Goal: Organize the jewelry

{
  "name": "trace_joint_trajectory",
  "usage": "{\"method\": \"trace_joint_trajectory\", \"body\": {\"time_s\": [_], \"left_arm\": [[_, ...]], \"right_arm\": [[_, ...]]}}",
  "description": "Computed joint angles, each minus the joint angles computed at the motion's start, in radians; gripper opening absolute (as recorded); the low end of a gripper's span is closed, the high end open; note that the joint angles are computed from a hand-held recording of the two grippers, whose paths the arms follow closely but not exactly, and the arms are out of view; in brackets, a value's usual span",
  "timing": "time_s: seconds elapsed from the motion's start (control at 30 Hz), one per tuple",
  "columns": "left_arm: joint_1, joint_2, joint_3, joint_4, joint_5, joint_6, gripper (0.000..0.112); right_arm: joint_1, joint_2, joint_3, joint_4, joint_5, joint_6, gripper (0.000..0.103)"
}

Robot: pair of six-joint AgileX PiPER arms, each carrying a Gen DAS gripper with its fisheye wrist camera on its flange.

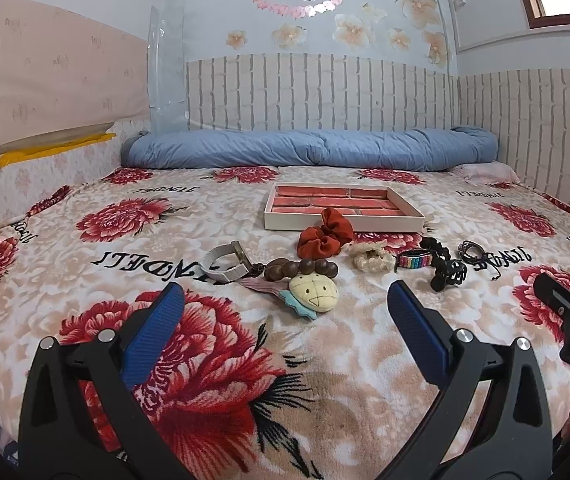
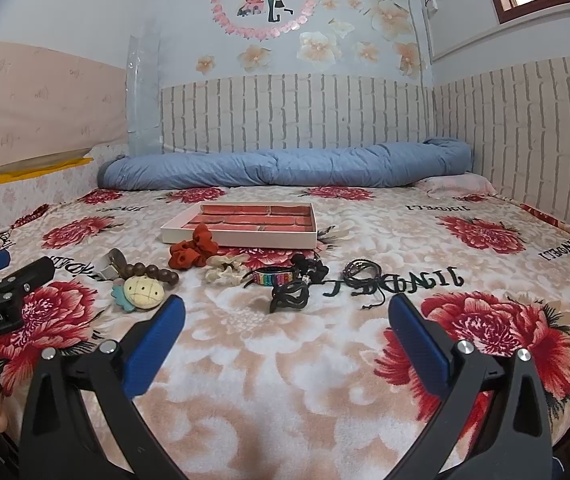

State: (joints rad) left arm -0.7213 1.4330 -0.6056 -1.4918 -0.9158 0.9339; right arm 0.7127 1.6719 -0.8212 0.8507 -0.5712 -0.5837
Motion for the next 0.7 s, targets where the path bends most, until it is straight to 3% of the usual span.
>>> {"method": "trace_joint_trajectory", "body": {"time_s": [0.7], "left_arm": [[0.014, -0.004, 0.006, 0.014, 0.010, -0.009, 0.098]], "right_arm": [[-0.003, 0.015, 0.009, -0.015, -0.027, 0.027, 0.099]]}}
